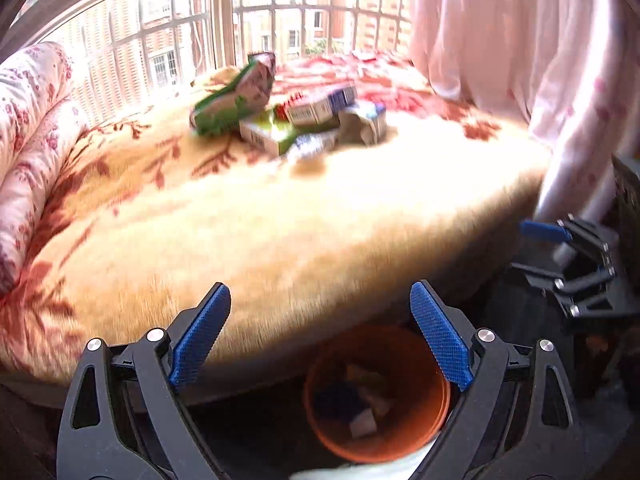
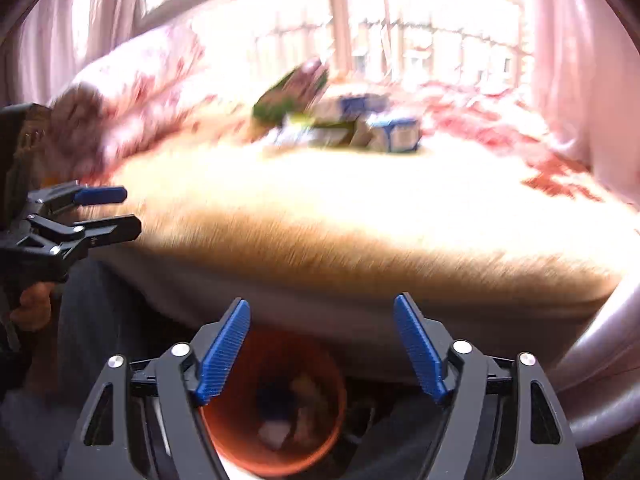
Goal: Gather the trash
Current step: 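Grasp the white wrapper with the left tool while the right tool grasps the bottle cap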
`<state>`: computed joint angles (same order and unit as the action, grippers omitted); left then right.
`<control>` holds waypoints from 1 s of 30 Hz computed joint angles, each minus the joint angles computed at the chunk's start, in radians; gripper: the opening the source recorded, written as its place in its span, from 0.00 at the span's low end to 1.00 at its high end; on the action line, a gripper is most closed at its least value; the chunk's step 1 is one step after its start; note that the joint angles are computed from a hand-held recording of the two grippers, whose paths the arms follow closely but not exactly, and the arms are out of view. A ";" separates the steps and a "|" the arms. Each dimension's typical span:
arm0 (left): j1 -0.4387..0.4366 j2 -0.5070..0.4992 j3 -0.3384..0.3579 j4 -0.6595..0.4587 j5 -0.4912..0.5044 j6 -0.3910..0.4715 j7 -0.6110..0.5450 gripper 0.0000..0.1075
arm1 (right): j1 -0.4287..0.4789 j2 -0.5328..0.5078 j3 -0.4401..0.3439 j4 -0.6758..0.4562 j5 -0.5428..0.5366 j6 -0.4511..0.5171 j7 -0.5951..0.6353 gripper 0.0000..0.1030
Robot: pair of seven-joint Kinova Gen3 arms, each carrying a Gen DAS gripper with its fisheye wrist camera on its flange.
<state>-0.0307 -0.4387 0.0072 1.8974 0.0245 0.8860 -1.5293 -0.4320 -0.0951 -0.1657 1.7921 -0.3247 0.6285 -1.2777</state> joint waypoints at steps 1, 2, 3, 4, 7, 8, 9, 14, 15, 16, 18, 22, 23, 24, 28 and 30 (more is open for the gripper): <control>0.002 0.024 -0.012 -0.021 0.014 -0.010 0.002 0.84 | 0.003 -0.015 -0.003 0.017 -0.002 -0.039 -0.024 0.81; 0.012 0.054 -0.039 -0.045 0.039 -0.018 -0.010 0.84 | 0.010 -0.024 -0.005 0.033 -0.016 -0.075 -0.036 0.81; 0.017 0.086 -0.063 -0.078 0.064 -0.016 -0.021 0.84 | 0.001 -0.026 0.011 0.036 -0.037 -0.095 -0.036 0.81; 0.017 0.121 -0.079 -0.107 0.086 -0.017 -0.027 0.84 | -0.001 -0.025 0.021 0.035 -0.061 -0.103 -0.032 0.81; -0.001 0.224 -0.088 -0.221 0.123 0.010 -0.033 0.84 | 0.003 -0.010 0.053 0.013 -0.112 -0.096 -0.006 0.82; -0.009 0.252 -0.089 -0.245 0.135 0.013 -0.036 0.84 | 0.008 -0.004 0.052 0.009 -0.113 -0.097 -0.006 0.82; -0.015 0.282 -0.092 -0.271 0.151 0.019 -0.048 0.84 | 0.013 0.003 0.056 0.001 -0.120 -0.092 0.002 0.82; -0.047 0.416 -0.058 -0.371 0.164 0.042 -0.051 0.84 | 0.044 0.033 0.054 -0.011 -0.129 -0.092 0.012 0.83; -0.050 0.443 -0.049 -0.390 0.154 0.047 -0.045 0.84 | 0.050 0.040 0.054 -0.014 -0.132 -0.094 0.014 0.83; -0.050 0.469 -0.040 -0.410 0.143 0.054 -0.033 0.84 | 0.055 0.047 0.053 -0.014 -0.136 -0.097 0.018 0.83; -0.052 0.507 -0.029 -0.434 0.128 0.062 -0.020 0.84 | 0.067 0.063 0.052 -0.021 -0.142 -0.099 0.021 0.83; -0.049 0.558 -0.014 -0.466 0.103 0.065 -0.009 0.84 | 0.096 0.091 0.053 -0.035 -0.186 -0.091 0.052 0.83; -0.048 0.569 -0.012 -0.470 0.097 0.061 -0.007 0.84 | 0.102 0.097 0.051 -0.040 -0.188 -0.090 0.052 0.83; -0.048 0.578 -0.011 -0.472 0.093 0.056 -0.005 0.83 | 0.108 0.103 0.049 -0.044 -0.189 -0.089 0.054 0.83; -0.058 0.609 -0.009 -0.485 0.099 0.068 -0.013 0.52 | 0.126 0.132 0.038 -0.073 -0.174 -0.086 0.049 0.83; -0.086 0.617 0.001 -0.484 0.140 0.087 -0.048 0.33 | 0.132 0.150 0.031 -0.097 -0.162 -0.086 0.049 0.83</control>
<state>-0.1164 0.1778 0.0082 1.4134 0.1649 0.9732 -1.5775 -0.3004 0.0549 -0.1345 1.6953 -0.4865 0.5430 -1.2287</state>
